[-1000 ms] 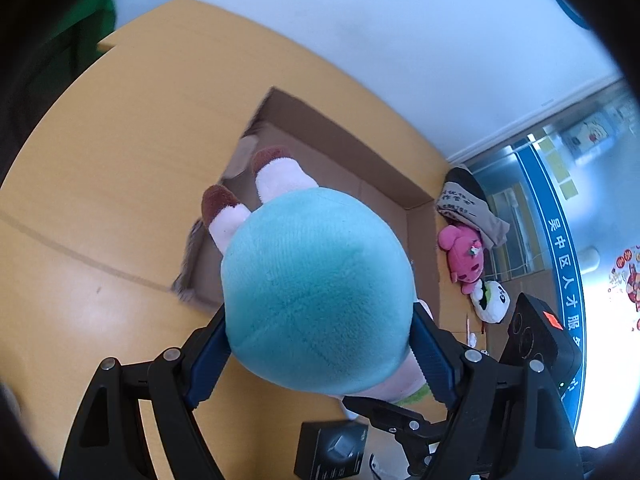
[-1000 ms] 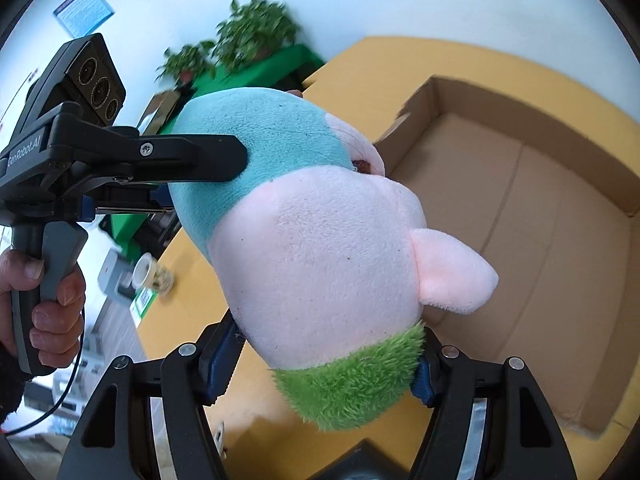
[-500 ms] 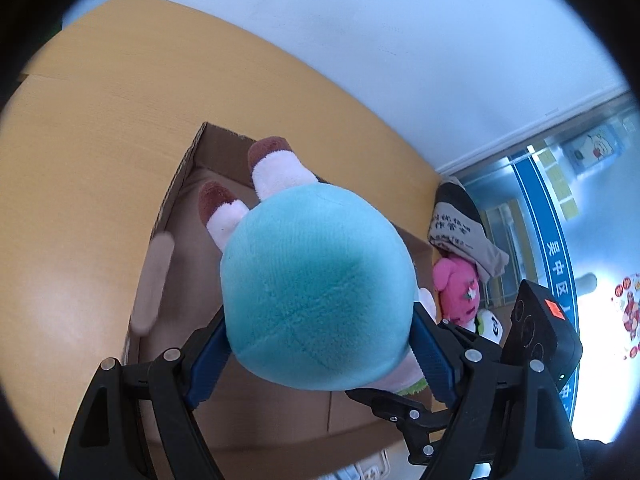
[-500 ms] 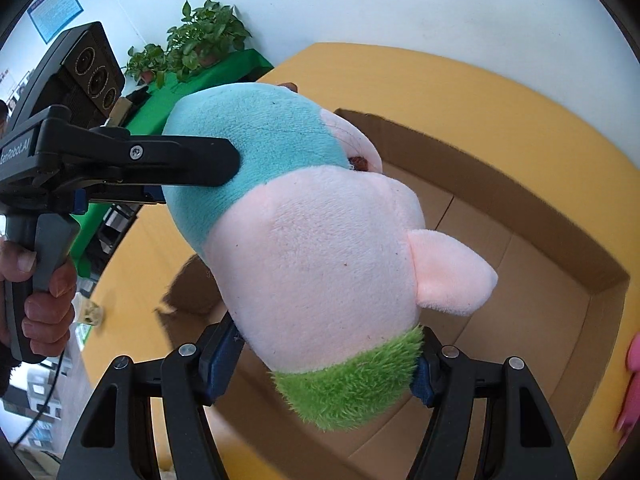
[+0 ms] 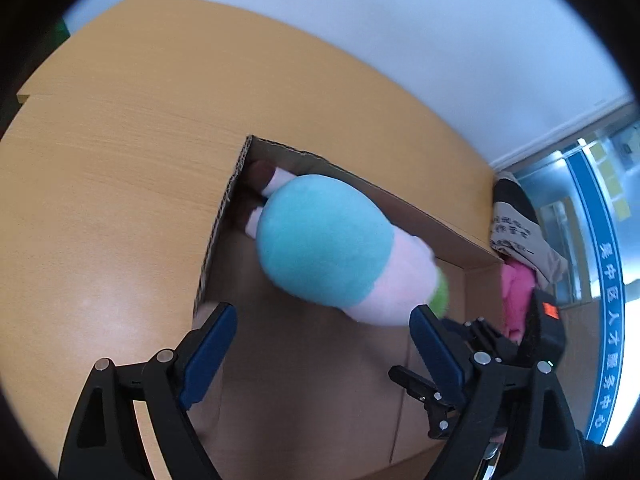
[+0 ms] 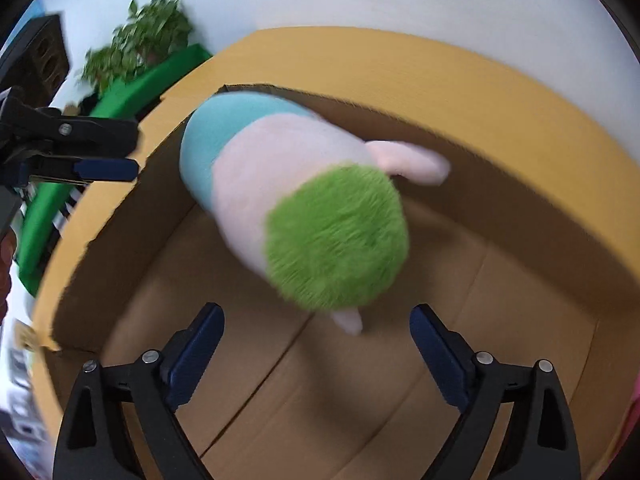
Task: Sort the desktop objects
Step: 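Carry the pig plush into the cardboard box and open both grippers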
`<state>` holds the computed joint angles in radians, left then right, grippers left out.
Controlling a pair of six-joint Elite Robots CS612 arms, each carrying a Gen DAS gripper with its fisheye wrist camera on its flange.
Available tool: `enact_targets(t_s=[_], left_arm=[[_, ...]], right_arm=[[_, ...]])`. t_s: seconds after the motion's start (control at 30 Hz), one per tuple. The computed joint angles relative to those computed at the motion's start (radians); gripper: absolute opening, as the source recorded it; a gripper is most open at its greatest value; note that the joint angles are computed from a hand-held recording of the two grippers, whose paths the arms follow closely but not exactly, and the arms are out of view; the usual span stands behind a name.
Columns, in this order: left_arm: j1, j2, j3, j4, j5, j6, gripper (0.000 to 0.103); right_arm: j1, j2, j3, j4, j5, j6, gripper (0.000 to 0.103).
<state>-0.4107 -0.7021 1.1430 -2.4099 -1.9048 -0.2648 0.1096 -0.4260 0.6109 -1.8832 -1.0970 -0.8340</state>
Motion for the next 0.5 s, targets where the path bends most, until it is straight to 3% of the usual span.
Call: enact_targets(t_s=[0.13,0.23,0.3,0.5], left_arm=[[-0.011,-0.075,0.109,0.035,0.012,0.106,0.089],[-0.015,-0.107,0.179,0.099,0.005,0.119,0.089],[-0.019,-0.121,0.216,0.130,0.007,0.126,0.089],[-0.034,-0.156,0.321,0.160,0.026,0.103,0.089]], right_arm=[[-0.048,-0.066,0.082,0.126,0.095,0.068,0.097],[-0.090,-0.132,0.180,0.152,0.146,0.106,0.097],[-0.110,-0.190,0.292,0.071,0.112,0.140,0.100],[-0.133,-0.258,0.467,-0.069,-0.096,0.190,0.100]])
